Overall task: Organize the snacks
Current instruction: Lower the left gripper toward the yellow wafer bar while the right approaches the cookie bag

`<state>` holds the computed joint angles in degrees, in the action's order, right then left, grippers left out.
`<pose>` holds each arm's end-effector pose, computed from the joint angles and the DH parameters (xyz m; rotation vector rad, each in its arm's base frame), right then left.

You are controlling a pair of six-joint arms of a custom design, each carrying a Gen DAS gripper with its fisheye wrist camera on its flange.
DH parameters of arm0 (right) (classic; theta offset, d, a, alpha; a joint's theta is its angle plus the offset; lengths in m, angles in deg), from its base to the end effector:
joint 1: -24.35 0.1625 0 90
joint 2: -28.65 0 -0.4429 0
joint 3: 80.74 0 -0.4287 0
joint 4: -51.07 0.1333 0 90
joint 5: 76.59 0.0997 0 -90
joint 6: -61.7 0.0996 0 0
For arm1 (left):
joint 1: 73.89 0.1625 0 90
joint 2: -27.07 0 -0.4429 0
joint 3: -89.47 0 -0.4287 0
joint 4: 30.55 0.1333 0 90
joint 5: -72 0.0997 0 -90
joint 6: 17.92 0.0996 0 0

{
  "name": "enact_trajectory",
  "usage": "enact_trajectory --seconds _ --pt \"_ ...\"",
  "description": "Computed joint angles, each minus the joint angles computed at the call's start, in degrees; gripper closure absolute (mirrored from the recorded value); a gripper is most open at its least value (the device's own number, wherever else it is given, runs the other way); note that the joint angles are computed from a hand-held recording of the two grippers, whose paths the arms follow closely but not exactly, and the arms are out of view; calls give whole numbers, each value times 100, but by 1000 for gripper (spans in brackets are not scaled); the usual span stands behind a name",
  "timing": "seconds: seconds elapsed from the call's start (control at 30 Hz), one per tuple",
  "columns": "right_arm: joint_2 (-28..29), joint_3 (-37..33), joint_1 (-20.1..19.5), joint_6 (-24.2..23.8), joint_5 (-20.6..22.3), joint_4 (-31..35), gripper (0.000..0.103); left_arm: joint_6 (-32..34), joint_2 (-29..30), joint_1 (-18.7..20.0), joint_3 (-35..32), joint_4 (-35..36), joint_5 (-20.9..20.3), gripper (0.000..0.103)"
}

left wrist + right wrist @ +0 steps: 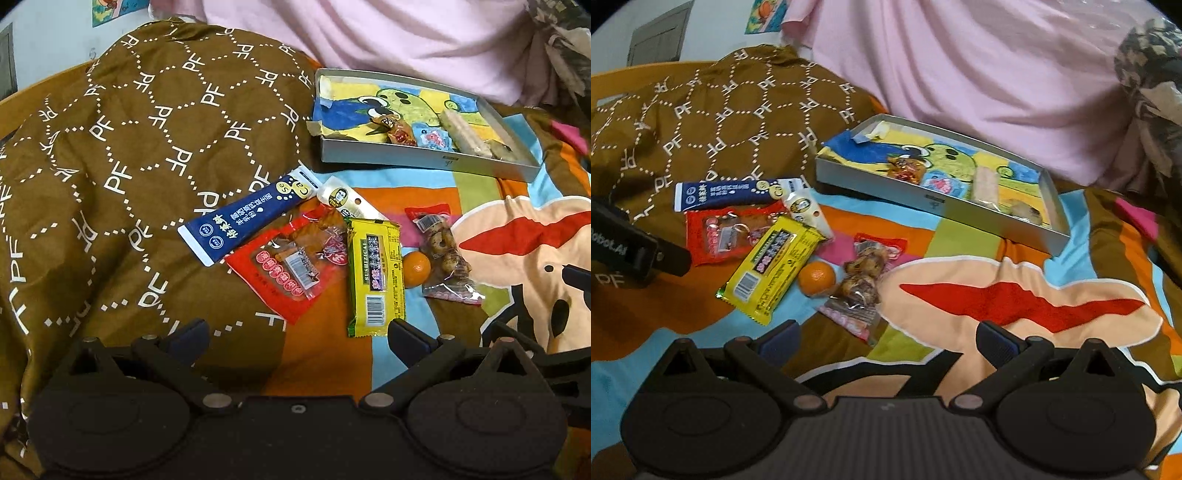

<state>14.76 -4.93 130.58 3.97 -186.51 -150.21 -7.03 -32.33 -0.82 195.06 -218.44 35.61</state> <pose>0.3100 -0.7094 -0.0948 1.2806 -2.0205 0.8763 0.0207 -0.6652 0.2760 0.0057 2.1069 -1.0446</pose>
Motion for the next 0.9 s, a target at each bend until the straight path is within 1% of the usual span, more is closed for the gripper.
enact_trajectory --seconds 0.1,0.2,0.43,0.53,0.67,0.77,0.83,0.9 --pt "45 -76 2 -55 -28 97 0 49 50 12 -68 0 8 1" --pt "68 -130 5 -12 -42 228 0 59 105 35 -155 53 16 1" --pt "51 -206 -20 156 126 354 0 212 258 84 -308 -37 -50 1" --pt "-13 -292 -50 380 259 611 0 386 351 101 -377 -112 -66 1" --pt "-13 -584 -117 647 405 989 0 664 471 124 -451 -192 -145 1" --pt "42 -908 -193 862 576 1390 0 714 512 141 -505 -14 -253 1" --pt "88 -1099 -247 1078 702 1683 0 789 555 143 -542 15 -316 1" --pt "139 -1298 -288 1402 794 2028 0 987 641 141 -594 -121 -349 1"
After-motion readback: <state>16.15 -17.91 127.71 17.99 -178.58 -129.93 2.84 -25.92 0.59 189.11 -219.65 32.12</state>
